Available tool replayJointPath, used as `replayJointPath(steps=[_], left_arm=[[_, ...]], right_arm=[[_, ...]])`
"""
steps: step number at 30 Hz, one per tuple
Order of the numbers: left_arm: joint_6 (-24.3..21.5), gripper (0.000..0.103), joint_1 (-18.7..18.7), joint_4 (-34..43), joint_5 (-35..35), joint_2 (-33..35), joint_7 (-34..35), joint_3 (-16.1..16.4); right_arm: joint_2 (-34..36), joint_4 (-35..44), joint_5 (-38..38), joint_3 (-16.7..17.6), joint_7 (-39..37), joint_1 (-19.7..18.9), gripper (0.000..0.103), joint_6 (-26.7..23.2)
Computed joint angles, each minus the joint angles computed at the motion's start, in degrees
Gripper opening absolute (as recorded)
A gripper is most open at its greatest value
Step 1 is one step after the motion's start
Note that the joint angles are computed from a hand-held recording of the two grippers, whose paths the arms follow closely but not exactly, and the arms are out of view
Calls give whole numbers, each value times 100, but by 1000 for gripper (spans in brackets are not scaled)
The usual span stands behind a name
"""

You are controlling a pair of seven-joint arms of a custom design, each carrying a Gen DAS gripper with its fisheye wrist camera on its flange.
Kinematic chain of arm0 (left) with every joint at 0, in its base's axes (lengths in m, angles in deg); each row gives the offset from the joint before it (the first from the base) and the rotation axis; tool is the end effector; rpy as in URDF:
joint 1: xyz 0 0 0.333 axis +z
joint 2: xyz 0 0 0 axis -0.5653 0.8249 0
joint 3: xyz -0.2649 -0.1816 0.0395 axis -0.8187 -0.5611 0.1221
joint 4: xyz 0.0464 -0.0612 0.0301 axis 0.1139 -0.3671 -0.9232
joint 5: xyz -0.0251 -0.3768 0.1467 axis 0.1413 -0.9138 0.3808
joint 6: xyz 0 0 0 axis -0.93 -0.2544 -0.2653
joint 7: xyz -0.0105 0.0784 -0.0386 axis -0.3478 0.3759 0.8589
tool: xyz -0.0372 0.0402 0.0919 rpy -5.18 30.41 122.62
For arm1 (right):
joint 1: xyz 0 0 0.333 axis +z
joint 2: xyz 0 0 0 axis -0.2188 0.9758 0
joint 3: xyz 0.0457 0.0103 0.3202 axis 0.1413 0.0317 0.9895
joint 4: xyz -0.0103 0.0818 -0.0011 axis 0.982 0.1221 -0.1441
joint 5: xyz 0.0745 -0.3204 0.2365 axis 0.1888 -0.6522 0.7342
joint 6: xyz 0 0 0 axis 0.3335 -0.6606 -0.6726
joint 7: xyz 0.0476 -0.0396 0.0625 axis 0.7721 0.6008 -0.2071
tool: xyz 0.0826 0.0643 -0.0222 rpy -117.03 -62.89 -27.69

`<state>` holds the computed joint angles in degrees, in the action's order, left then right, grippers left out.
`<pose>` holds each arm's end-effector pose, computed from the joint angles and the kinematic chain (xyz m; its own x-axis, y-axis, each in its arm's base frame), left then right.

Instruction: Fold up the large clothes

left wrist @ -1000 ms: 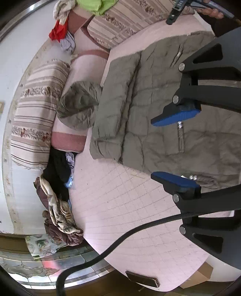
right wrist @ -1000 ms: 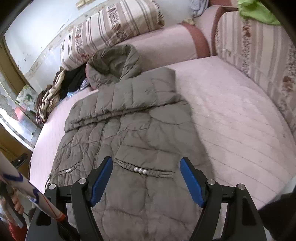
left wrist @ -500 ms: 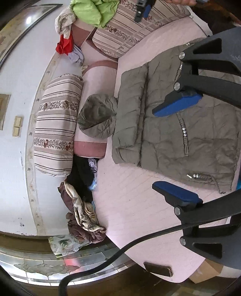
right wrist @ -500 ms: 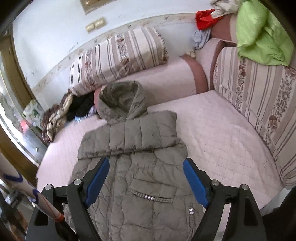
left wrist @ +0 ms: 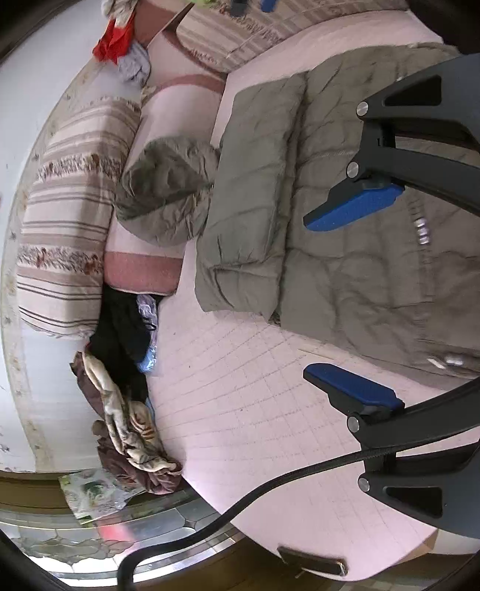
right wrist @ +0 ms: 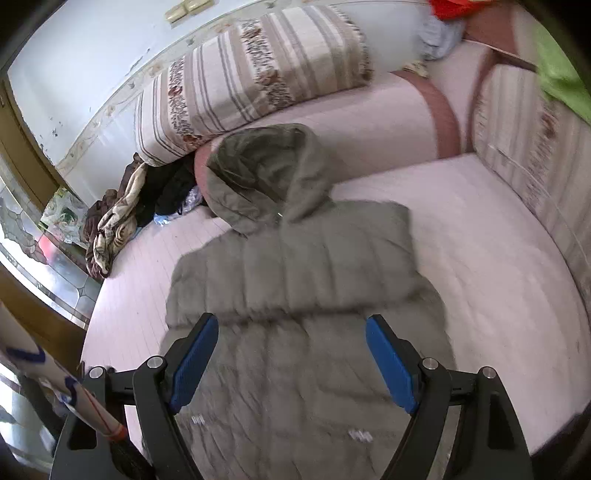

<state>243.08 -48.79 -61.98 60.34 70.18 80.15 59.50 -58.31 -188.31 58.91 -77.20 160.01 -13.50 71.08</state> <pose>0.5013 -0.2111 0.5705 -0.4347 -0.8976 0.0728 -0.6631 0.2644 -0.7002 0.3435 0.0506 0.6262 -0.5133 -0.7970 -0.3182 -0.5212 0.5841 -0.6222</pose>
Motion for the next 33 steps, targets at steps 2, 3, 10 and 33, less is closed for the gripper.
replayJointPath(steps=[2,3,10,33], left_arm=[[244,73,44,76,105,257,-61,-44],[430,73,55,65,123,368,-47,-51],[879,73,352,240,1096,990,-602,-215],[-7,73,589,1283,459,1951,-841,-263]], right_arm=[[633,425,-67,-8,-64,-69,86,172],[978,655,-118,1,-64,-120,86,245],[3701,2706,-438,-261,433,-274,86,859],[8092,7557,678,-1354,694,137,15,706]])
